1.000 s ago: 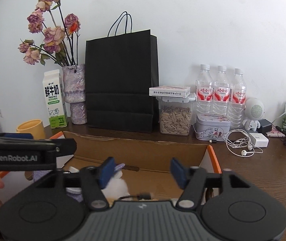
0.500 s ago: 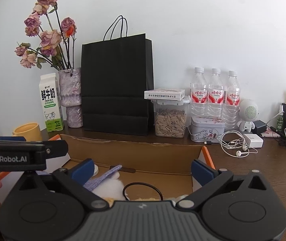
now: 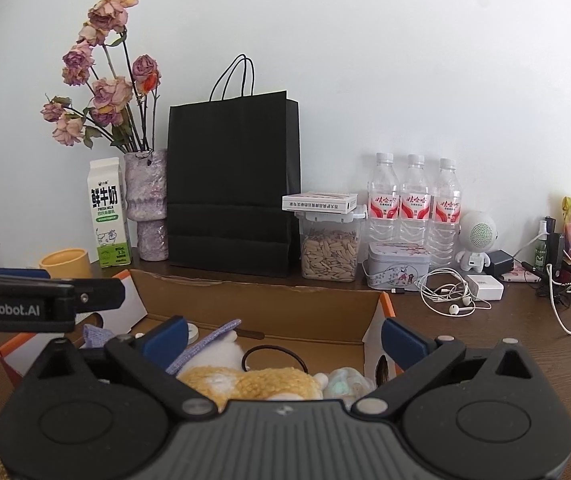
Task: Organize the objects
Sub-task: 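Lift both grippers out of the box back toward the items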
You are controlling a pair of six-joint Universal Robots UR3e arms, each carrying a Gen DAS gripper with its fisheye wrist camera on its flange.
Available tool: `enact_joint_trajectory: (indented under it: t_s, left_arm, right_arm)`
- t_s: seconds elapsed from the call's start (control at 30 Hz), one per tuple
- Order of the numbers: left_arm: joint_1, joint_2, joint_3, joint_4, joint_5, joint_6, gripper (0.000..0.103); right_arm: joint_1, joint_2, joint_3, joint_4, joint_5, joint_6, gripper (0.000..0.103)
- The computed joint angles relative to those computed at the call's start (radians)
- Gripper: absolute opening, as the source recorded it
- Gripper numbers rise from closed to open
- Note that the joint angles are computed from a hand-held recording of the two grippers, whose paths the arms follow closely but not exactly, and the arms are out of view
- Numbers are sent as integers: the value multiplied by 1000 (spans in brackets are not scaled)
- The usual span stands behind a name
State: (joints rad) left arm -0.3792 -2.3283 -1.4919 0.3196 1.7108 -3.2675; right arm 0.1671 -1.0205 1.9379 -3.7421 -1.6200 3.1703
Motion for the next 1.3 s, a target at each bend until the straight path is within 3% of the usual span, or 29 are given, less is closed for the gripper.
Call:
enact_joint_trajectory:
  t_s: [0.33,0.7,1.0,1.3]
  left_arm:
    - [-1,163,-327,173,-8,-23,103]
    - [14,297,-601,253,8,-20,103]
    - [42,386,-787,292,24,-11,103]
    - [58,439,-894,285,18,7,103]
  right_arm:
    - [28,-119,226,-111,-14,-16,103]
    - [63,-230,476,-214,-64,4,103]
    - [77,-304,613,-172,-64,-1,103]
    - [93,-301,632,-82,-39,-11,103]
